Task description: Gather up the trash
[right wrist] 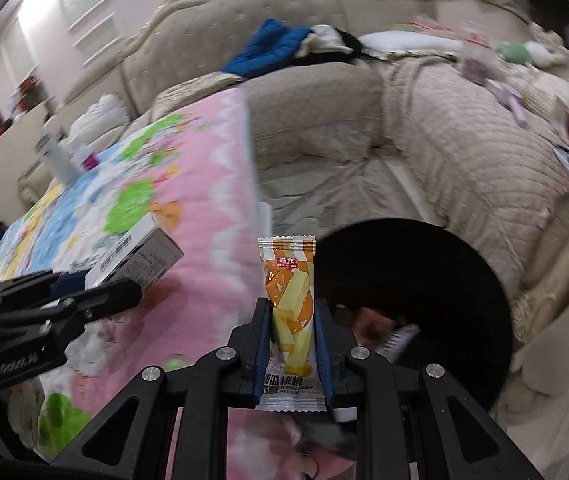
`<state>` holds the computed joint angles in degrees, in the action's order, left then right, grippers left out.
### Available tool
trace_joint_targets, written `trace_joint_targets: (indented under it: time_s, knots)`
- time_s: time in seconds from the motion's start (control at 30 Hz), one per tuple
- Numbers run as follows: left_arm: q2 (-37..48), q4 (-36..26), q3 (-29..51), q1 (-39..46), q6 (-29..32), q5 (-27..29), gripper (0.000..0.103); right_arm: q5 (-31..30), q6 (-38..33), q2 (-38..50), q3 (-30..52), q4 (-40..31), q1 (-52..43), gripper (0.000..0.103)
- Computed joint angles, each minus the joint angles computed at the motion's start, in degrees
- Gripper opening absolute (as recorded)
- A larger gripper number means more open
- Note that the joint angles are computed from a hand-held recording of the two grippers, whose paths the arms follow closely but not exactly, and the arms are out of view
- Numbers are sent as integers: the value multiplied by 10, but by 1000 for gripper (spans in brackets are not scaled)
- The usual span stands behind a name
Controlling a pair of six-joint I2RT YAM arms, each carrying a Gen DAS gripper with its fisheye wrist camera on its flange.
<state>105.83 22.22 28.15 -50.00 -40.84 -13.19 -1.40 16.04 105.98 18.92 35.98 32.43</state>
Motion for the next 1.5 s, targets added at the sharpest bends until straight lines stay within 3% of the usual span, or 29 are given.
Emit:
trace_joint_targets:
  time_s: [0.3,0.37,0.4,0.47,0.53,0.73,0.93,1.1,1.2,1.37,1.5]
  knots:
    - [70,10,80,-3,-11,37,36,-19,-39,40,-8,28,-102,21]
    - [74,33,77,4,-10,58,38,-26,-36,45,-10,32,-119,39]
    - [75,40,75,6,-11,61,46,-33,-35,48,-14,39,-127,47]
    - [71,55,66,6,-16,61,55,-41,-32,50,-20,49,-134,47]
    - [59,69,50,7,-17,58,56,-40,-29,48,-28,56,-134,47]
    - [18,43,23,-12,-29,-6,57,-20,-4,21,-65,92,-110,47]
    - [-32,13,-5,-47,-54,-80,57,61,30,-46,-101,92,-41,47]
    - [-85,-15,-33,-74,-69,-143,57,118,59,-124,-121,59,8,59]
    - [-108,-58,-32,-96,-80,-193,57,155,78,-179,-129,23,43,59]
    - [-149,-64,-61,-109,-97,-211,57,207,100,-247,-128,-33,95,60]
    - [-169,-91,-68,-127,-110,-243,57,248,115,-292,-128,-72,132,68]
